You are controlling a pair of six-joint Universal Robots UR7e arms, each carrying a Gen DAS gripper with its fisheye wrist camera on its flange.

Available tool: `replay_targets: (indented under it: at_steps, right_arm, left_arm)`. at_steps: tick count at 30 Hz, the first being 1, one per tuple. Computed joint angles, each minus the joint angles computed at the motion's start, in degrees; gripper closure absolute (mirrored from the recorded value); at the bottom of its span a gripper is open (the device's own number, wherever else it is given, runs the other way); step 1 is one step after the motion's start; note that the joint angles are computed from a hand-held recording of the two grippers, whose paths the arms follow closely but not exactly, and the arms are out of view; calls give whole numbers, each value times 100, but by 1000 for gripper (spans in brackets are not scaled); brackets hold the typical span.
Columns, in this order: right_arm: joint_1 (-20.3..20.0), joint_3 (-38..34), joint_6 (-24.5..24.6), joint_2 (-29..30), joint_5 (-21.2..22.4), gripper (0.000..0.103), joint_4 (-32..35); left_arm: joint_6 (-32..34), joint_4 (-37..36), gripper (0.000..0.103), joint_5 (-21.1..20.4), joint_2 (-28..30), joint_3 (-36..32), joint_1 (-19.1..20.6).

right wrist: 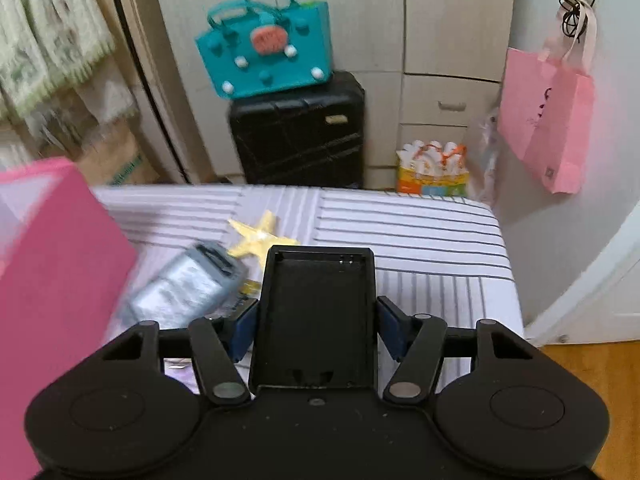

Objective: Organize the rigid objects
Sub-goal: 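Carry the black case with the right gripper into the pink box and release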

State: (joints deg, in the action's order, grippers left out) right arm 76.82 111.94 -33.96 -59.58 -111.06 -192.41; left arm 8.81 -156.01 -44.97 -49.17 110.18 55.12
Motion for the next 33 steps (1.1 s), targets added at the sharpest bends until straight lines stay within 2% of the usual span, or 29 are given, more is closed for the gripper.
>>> replay_targets:
  at_steps: [3,6,10,13,17,22,29,33]
  right_arm:
    - [114,259,112,-274,342,36,-20]
    - [270,460,169,-567,829,36,245]
    - [621,649,-61,-823,1386,36,789]
    - [954,639,-308,-753,1475,36,1101]
    - [1404,568,-827,-301,1068,36,822]
    - [1700,23,-1118,344,467,36,1127]
    - [1757,-622,-1400,1068,-450,36,1386]
    - [1749,-881,-1558,1313,-791,36,1511]
  left_arm:
    - [14,10,93,-20,-10,1,4]
    - [26,10,93,-32,-14,-8,12]
    - [14,-18,93,-35,-7,-5,14]
    - [35,-127,93,-26,3,33,8]
    - [-14,-211,93,-113,-37,70,40]
    - [34,-209,93,-85,-44,77,38]
    - [25,-225,93,-96,-30,75,36]
    - [-4,-215,93,-167,-52,66,60]
